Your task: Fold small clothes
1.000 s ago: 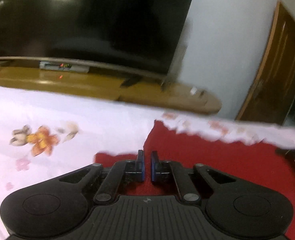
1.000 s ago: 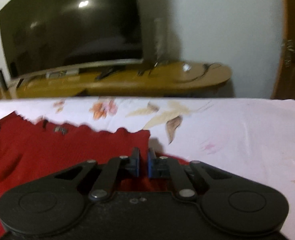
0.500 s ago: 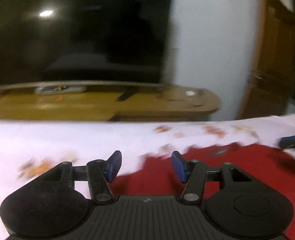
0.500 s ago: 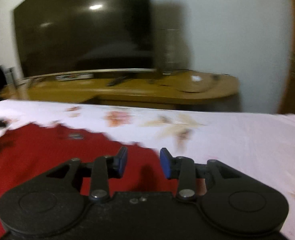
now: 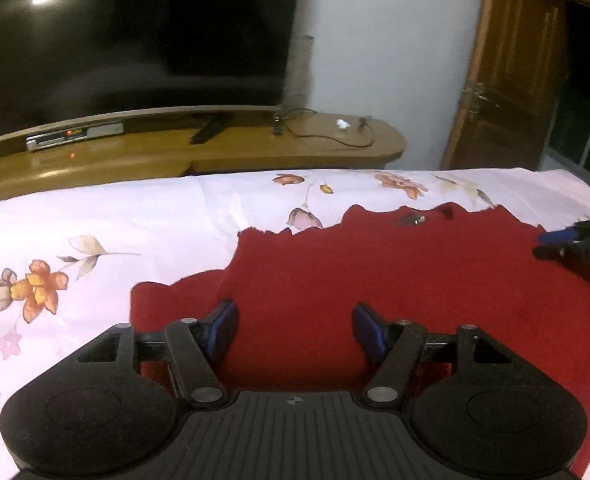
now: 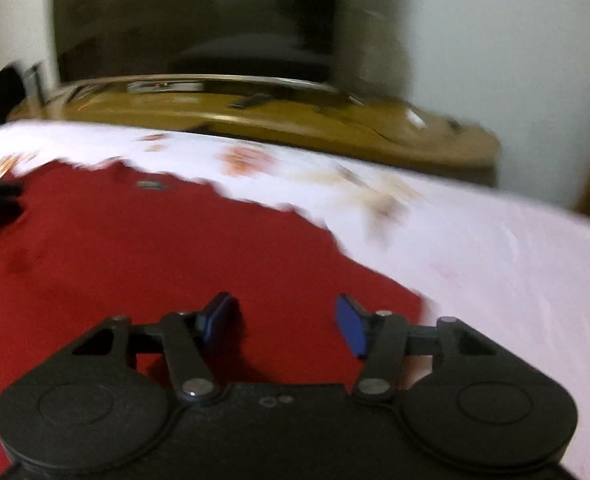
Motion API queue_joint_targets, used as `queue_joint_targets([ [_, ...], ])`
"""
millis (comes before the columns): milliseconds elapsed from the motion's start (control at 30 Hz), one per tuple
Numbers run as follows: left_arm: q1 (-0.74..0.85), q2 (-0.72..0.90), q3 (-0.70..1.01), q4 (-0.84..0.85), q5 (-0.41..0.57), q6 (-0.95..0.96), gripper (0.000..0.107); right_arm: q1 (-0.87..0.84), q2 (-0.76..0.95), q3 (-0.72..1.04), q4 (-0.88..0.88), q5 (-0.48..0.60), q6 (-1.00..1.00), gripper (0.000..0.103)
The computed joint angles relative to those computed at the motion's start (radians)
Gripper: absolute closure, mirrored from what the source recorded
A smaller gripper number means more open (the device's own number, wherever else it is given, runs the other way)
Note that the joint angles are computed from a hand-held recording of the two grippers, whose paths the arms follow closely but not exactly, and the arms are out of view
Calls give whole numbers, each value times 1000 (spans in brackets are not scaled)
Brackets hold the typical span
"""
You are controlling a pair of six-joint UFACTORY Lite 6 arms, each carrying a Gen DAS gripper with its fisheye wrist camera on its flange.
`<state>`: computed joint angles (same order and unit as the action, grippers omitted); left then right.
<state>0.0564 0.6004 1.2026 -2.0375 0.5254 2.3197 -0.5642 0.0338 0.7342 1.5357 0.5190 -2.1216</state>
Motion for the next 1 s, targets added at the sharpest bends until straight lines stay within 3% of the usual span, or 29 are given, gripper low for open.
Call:
queue_joint_targets([
  [67, -25, -8, -11, -66, -30, 76, 42, -26, 26, 39, -75, 38, 100, 56],
  [167, -45, -115, -115, -187, -29, 163, 42, 47, -62, -7, -46, -12, 142, 55],
  [267, -59, -231, -223, -165, 66, 127, 42, 47, -235, -109, -80, 102, 172, 55],
  [333, -128, -236, -212, -86, 42, 74, 42, 115, -305, -164, -129, 125, 202, 55],
  [433, -233, -182, -180, -81, -50, 108, 42, 345, -326, -232, -117, 3, 208, 51],
  [500, -207, -169, -221, -139, -26, 175, 42, 442, -341, -273, -60, -96, 143, 50],
  [567, -111, -185, -268, -78, 54, 117, 42, 390, -331, -277, -89, -81, 116, 50],
  [667, 10, -229, -337, 12, 112, 117, 42, 119, -294, -223, -225, 45, 156, 51],
  [767, 37, -286, -401, -19, 71, 196, 42, -140, -228, -167, -298, 173, 111, 52],
  [867, -9, -406, -482, -101, 55, 186, 42, -176, -312, -198, -341, 180, 186, 55],
  [1000, -154, -487, -553, -227, 43, 197, 42, -139, -592, -351, -374, 320, 346, 59],
])
